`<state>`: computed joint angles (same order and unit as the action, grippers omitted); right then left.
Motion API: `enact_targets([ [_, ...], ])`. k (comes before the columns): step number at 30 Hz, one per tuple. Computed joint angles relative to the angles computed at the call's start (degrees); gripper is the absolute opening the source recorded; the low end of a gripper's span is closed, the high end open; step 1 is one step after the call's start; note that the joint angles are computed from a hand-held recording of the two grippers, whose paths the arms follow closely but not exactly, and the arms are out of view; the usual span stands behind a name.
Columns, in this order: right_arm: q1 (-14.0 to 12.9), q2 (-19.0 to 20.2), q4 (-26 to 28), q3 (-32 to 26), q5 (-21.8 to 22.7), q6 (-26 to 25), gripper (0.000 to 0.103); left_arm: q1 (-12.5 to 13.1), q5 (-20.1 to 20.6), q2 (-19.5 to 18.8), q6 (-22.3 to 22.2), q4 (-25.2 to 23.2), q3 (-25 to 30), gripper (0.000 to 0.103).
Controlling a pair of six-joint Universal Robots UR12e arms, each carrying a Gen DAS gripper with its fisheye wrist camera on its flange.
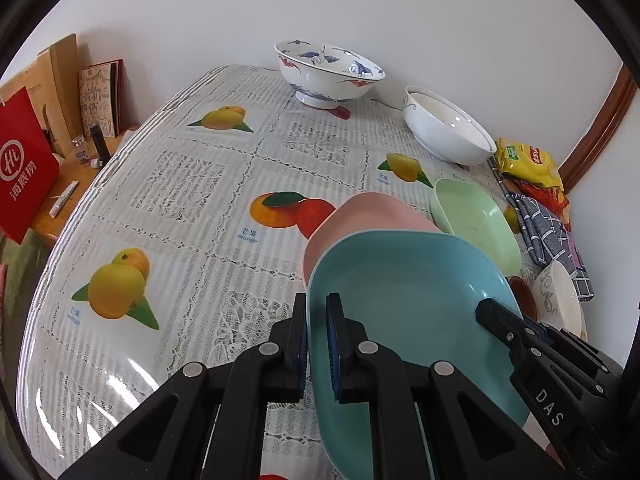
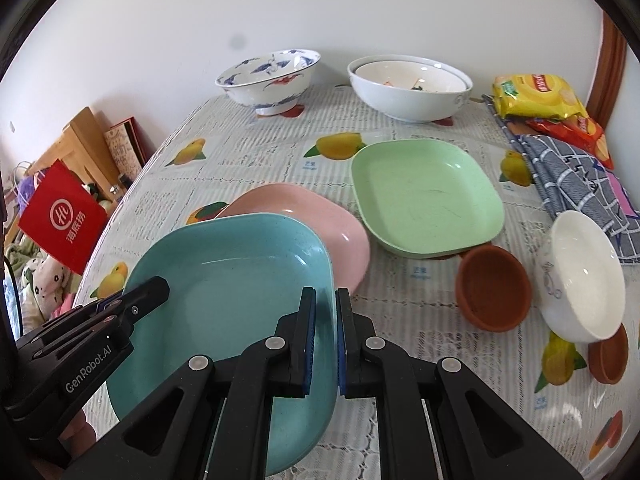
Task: Organize plates and bowls
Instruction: 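Lift the light-blue plate with both grippers and carry it over the pink plate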
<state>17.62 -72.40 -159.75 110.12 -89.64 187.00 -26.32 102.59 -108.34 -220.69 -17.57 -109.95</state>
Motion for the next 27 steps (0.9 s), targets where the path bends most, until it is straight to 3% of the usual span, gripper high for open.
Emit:
enact_targets([
  [27,-1.0,5.85,1.73,-6.48,1.56,-6.15,0.01,1.0,0.14,-2.95,-2.16,-4.22,3.58,0.01],
])
